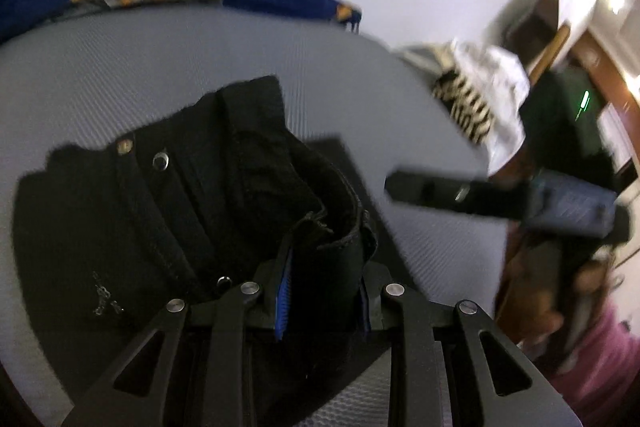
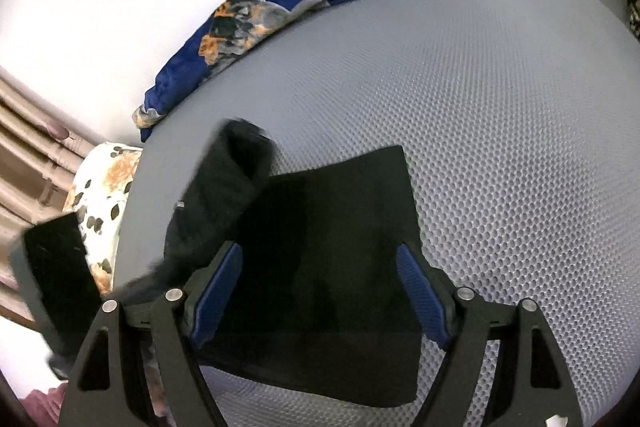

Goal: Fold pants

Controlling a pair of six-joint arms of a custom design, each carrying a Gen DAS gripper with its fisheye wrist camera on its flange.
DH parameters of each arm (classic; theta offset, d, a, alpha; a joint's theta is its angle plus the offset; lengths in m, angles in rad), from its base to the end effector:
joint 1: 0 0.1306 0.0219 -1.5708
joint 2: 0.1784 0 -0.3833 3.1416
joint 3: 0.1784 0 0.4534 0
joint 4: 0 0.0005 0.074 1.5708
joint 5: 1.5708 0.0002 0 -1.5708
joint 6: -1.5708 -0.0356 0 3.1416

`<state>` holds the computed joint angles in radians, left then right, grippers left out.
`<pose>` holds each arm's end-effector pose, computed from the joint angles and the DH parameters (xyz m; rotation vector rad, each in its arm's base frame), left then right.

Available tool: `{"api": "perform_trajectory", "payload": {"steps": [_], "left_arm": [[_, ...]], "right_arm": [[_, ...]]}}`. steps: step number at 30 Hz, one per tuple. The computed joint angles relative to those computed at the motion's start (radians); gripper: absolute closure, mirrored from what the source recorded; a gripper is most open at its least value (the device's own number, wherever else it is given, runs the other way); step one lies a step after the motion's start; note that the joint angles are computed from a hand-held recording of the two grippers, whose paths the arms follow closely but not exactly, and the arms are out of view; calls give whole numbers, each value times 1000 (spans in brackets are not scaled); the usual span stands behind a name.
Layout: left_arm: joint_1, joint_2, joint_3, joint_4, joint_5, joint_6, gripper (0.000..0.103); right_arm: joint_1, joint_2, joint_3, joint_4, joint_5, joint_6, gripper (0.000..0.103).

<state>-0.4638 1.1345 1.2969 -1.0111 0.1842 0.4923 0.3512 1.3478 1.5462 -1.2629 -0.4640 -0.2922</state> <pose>0.3935 -0.2047 0.4926 0.0517 2.5080 -0.6411 0.4646 0.1867 0.5102 -0.2437 2.6846 0.8231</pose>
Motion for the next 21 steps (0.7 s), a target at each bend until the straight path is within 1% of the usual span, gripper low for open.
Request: {"api": "perform_trajectory", "payload": {"steps": [3, 4, 7, 8, 9, 10, 13, 15, 16, 19, 21], "left_arm": [[-38, 0, -1, -14, -64, -32, 72], [-54, 4, 14, -33, -90, -42, 69], [-66, -9, 23, -52, -98, -87, 60], [-69, -20, 22, -57, -99, -94, 53], [-71, -41, 15, -57, -101, -99, 48], [-68, -66, 5, -58, -110, -102, 47], [-47, -120, -19, -69, -132, -92, 47], [-16, -151, -37, -88, -160, -68, 46], [6, -168, -51, -105, -173, -47, 46], [68, -202, -86, -127, -169, 14, 46], [100, -214, -106, -132, -159, 35, 46]], "right_arm": [[-13, 23, -2, -13, -89, 9, 25], [-14, 32, 1, -21, -111, 17, 25], [-18, 64, 15, -46, -165, 61, 25], [-20, 75, 20, -57, -180, 78, 25], [-20, 84, 25, -64, -189, 88, 25], [-22, 95, 31, -74, -205, 102, 25], [-24, 127, 44, -93, -241, 139, 26], [-23, 146, 53, -101, -258, 165, 28], [-25, 153, 58, -102, -268, 178, 30], [-28, 181, 76, -95, -300, 202, 36], [-30, 202, 89, -86, -329, 209, 40]]}}
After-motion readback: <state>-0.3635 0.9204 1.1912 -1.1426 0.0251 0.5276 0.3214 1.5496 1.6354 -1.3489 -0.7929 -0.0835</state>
